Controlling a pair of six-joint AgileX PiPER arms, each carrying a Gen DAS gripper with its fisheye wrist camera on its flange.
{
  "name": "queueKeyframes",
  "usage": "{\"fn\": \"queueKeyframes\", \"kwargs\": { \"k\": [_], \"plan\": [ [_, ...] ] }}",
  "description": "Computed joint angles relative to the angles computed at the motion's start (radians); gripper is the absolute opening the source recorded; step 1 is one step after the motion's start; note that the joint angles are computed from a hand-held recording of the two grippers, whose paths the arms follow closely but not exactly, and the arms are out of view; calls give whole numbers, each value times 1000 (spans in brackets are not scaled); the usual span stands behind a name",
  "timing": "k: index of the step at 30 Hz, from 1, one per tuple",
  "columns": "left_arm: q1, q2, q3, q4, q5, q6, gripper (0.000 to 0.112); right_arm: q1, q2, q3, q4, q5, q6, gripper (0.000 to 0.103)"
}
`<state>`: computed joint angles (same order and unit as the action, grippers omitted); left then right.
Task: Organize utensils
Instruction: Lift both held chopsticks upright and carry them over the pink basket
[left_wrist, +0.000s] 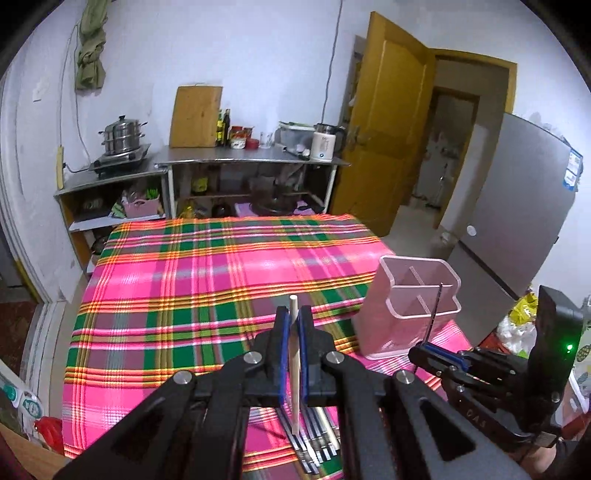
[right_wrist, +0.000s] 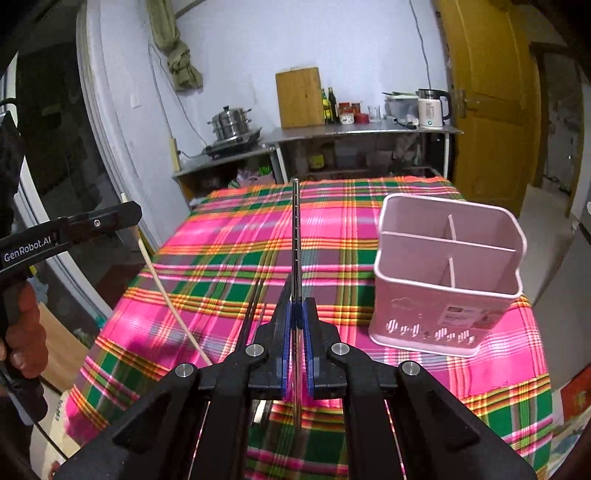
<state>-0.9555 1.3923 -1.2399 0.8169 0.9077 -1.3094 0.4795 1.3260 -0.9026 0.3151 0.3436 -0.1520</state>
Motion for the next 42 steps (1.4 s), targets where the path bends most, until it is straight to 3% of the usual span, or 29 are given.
{"fn": "queueKeyframes", "kwargs": {
  "k": [9,19,33,42],
  "plan": [
    [-34,94,-180,-47,14,101,5,-117,-80,27,228,42,-225,6],
    [-9,277,-480,-167,1,301,6,-318,-86,-25,442,125,-450,6],
    [93,549,-960,-324,44,528,5,-424,42,-197,546,110,-501,6],
    [146,582,-873,-358,-49,501,5,-389,137,-196,601,48,-555,6]
  ]
}}
